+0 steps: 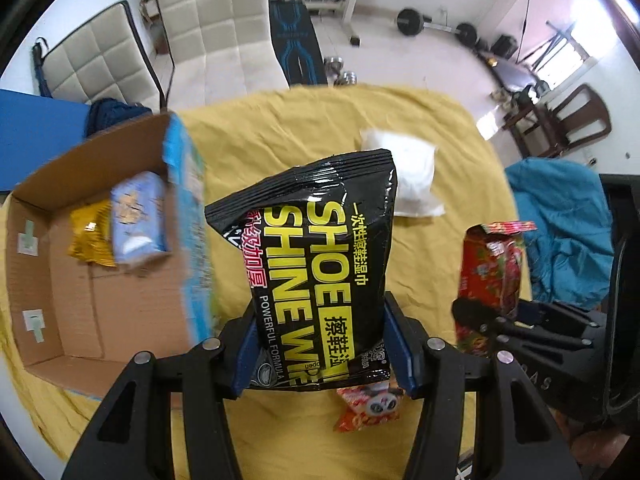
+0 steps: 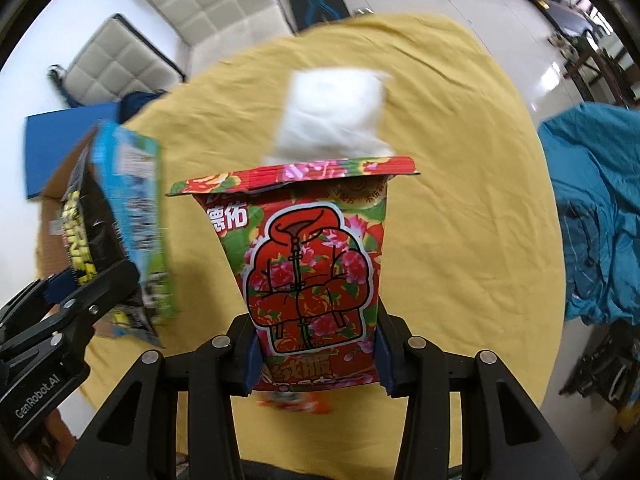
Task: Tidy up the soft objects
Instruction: 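Carry the black packet with the left tool while the right tool carries the red packet into the box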
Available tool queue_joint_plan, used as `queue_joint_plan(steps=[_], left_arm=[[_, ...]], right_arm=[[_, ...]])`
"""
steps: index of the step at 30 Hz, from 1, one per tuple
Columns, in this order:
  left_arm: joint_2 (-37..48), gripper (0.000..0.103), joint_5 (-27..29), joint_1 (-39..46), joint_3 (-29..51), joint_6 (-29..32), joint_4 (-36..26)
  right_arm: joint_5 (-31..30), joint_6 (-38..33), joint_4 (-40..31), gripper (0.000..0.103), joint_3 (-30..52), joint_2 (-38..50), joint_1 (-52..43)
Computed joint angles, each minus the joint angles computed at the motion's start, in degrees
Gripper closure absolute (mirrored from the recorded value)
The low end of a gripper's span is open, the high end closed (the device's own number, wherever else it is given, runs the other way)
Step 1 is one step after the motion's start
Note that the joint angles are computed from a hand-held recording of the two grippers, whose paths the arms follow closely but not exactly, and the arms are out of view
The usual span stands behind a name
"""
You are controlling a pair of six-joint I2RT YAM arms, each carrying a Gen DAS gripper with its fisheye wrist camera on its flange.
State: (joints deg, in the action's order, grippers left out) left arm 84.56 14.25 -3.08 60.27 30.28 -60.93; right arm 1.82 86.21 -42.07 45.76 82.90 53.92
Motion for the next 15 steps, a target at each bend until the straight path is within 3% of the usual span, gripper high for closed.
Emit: queue_joint_plan(steps=[6,10,15], left_arm=[[5.0,0.051,3.4,13.9,12.4,12.2,-9.7],[12.4,0.051,3.4,22.1,22.1,18.4,-12.6],[23.0,0.051,1.9,28.6,34.2,21.8,-14.0]], right_arm=[[2.7,0.1,-5.5,0.057,19.1,8.9,3.7],[2.7,-1.6,-9.5,0.057,34.8,18.9,4.9],[0.9,-4.4,-11.8,0.057,52.8,33.4,4.6]])
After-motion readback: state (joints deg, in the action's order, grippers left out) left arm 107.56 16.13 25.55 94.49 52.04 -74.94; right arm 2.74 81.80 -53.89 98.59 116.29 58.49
